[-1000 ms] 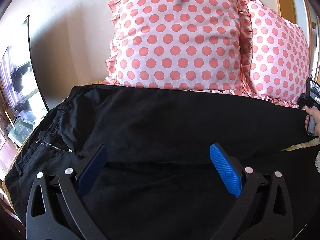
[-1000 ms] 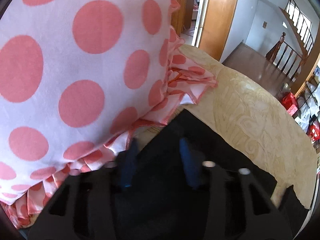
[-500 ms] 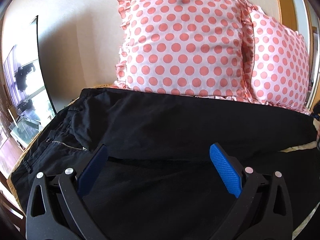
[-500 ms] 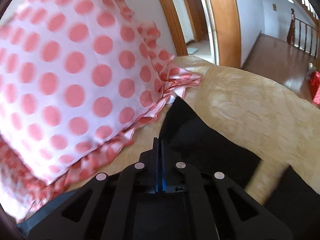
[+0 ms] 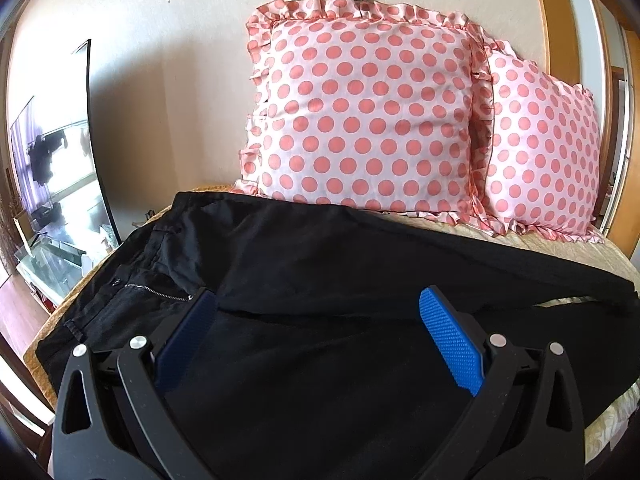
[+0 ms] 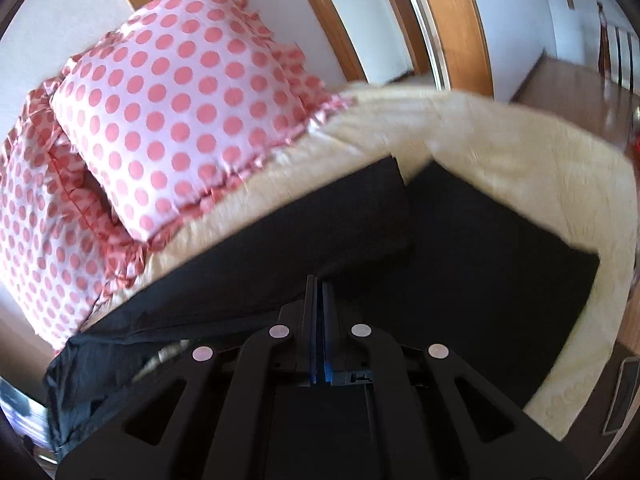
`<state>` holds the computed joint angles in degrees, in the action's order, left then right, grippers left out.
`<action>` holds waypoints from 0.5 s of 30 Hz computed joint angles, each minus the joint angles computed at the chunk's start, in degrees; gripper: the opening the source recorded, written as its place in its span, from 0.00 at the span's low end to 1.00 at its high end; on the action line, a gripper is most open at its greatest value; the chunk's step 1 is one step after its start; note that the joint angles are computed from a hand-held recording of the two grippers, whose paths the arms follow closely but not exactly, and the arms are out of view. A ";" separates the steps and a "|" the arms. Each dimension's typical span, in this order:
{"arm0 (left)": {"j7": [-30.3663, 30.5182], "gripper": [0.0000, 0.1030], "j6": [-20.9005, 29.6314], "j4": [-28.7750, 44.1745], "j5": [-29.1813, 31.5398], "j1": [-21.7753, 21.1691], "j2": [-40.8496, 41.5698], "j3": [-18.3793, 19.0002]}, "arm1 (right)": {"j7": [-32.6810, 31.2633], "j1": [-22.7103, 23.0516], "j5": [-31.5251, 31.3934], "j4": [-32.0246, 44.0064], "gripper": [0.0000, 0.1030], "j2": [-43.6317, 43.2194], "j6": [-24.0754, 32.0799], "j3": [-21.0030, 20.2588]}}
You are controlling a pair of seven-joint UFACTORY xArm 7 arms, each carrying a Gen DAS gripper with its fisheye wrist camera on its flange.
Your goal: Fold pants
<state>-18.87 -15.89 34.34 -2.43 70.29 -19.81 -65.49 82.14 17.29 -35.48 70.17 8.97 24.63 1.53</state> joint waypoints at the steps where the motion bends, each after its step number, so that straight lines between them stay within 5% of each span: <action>1: -0.01 0.98 0.34 0.13 0.00 -0.25 0.28 0.32 | -0.78 -1.24 3.18 -1.68 0.02 -0.26 -3.15 0.19; 5: 0.49 0.98 0.89 -0.23 -0.15 -3.94 1.91 3.82 | -6.56 -3.64 15.15 -4.50 0.06 -0.51 -8.14 1.47; 11: 0.44 0.98 1.71 0.13 -0.34 -1.26 1.42 1.38 | -10.88 -4.69 26.20 -7.00 0.24 -0.90 -11.12 2.45; 15: -0.54 0.98 2.17 0.59 0.78 0.80 1.64 -0.21 | -13.47 -5.26 33.55 -10.51 0.25 -1.56 -17.25 3.04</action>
<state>-19.41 -13.71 34.93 -1.65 71.09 -18.17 -65.70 68.67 12.02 -1.93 59.66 7.41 7.37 4.58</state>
